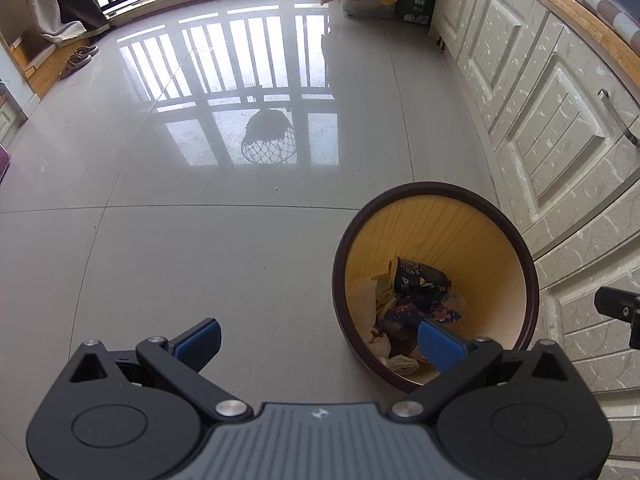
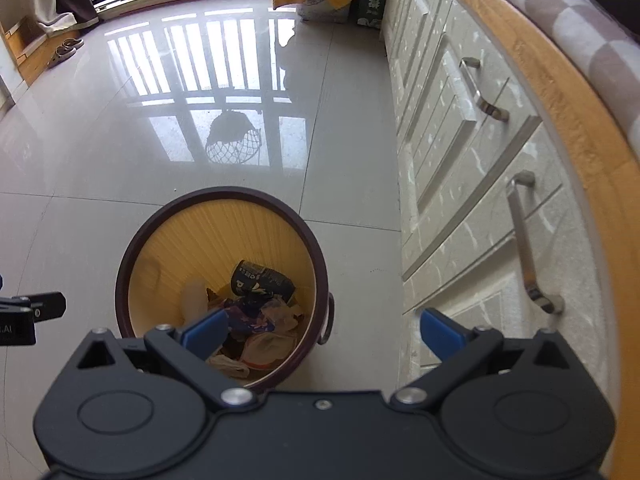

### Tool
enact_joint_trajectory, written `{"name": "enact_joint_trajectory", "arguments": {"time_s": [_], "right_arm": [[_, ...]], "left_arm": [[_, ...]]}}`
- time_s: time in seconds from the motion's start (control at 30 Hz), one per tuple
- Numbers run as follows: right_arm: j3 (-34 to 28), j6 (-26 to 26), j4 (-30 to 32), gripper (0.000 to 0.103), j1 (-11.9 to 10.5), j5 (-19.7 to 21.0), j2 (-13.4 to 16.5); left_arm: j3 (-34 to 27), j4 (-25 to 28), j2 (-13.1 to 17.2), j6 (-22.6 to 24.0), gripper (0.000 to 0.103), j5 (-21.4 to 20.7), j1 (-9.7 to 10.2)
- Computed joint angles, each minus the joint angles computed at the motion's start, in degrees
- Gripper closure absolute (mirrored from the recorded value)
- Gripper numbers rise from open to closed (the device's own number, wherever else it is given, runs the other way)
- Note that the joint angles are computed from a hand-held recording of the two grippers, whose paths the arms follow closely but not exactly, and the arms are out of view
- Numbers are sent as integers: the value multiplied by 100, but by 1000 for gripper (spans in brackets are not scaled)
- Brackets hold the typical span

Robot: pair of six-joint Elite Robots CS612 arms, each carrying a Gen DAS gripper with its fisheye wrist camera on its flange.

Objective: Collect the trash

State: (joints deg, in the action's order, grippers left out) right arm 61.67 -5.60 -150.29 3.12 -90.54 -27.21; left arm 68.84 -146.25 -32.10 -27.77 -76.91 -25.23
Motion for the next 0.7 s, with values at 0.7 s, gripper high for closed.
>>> {"name": "enact_joint_trajectory", "arguments": {"time_s": [0.7], "right_arm": [[2151, 239, -1418, 0, -150, -23, -1863]], "left_arm": [[1805, -1249, -1726, 63, 0, 665, -448]]}}
